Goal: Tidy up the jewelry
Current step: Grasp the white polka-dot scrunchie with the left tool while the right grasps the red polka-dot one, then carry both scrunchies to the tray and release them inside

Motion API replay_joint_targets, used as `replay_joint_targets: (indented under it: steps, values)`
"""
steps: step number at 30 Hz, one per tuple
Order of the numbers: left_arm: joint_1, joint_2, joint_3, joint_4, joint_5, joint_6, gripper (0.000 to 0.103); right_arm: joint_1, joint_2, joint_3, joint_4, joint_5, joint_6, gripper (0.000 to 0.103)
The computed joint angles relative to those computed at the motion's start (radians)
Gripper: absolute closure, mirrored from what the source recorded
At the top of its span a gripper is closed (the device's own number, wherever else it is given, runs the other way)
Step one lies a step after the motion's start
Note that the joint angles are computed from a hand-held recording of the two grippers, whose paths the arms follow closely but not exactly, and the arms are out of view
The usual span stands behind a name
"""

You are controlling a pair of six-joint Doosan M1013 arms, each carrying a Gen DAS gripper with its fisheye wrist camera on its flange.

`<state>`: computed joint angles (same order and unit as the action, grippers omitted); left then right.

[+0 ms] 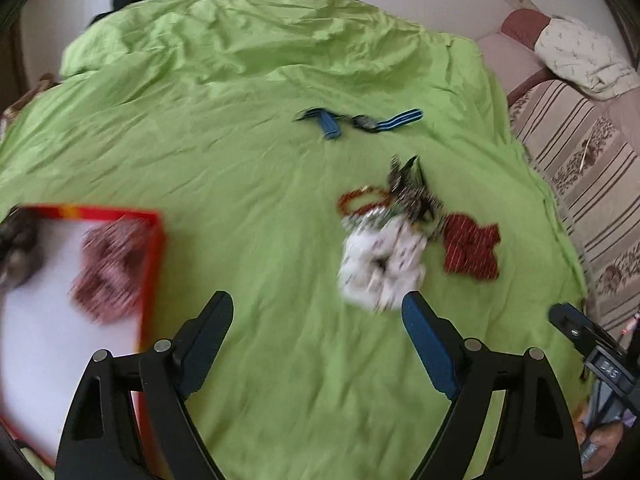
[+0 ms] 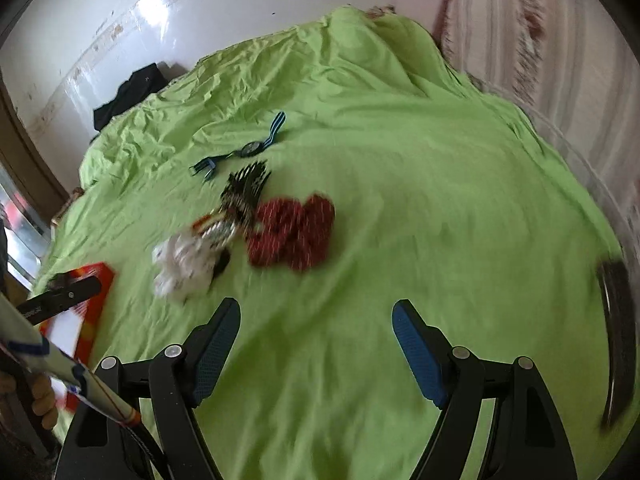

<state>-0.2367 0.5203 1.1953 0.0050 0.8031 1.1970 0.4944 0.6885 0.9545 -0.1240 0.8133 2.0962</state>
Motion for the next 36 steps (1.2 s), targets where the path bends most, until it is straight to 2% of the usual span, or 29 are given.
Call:
replay_joint_targets:
  steps: [7, 10, 11, 12, 14, 15, 16, 18, 27, 32, 36]
  values:
    - [0.011, 0.127, -0.15, -0.127, 0.08, 0.128, 0.017, -0.016, 0.178, -0.285, 0.028, 0.155, -0.07, 0.02]
    - [0.012, 0.162, -0.189, -0.145, 0.11, 0.133, 0.017, -0.015, 0.228, -0.358, 0.023, 0.205, -0.079, 0.02]
    - [0.014, 0.167, -0.194, -0.162, 0.119, 0.14, 0.024, -0.016, 0.243, -0.378, 0.021, 0.218, -0.082, 0.02]
    - [0.017, 0.171, -0.198, -0.183, 0.128, 0.149, 0.056, -0.018, 0.257, -0.398, 0.026, 0.232, -0.09, 0.022]
    - [0.017, 0.192, -0.229, -0.206, 0.2, 0.169, 0.097, -0.022, 0.277, -0.424, 0.054, 0.248, -0.116, 0.05]
    - [0.017, 0.194, -0.231, -0.214, 0.213, 0.17, 0.097, -0.027, 0.288, -0.441, 0.094, 0.268, -0.137, 0.081]
    - [0.014, 0.186, -0.218, -0.204, 0.199, 0.165, 0.097, -0.031, 0.29, -0.443, 0.128, 0.278, -0.149, 0.086]
    - [0.011, 0.167, -0.195, -0.199, 0.179, 0.158, 0.097, -0.029, 0.263, -0.398, 0.133, 0.239, -0.153, 0.09]
    - [0.017, 0.008, -0.028, -0.279, 0.026, 0.165, 0.097, -0.009, 0.116, -0.202, 0.163, 0.091, -0.191, 0.093]
    - [0.028, -0.091, 0.08, -0.246, -0.047, 0.118, 0.097, 0.018, 0.075, -0.163, 0.171, 0.065, -0.21, 0.093]
    - [0.063, -0.172, 0.183, -0.22, -0.086, 0.054, 0.097, 0.047, 0.067, -0.168, 0.188, 0.07, -0.252, 0.093]
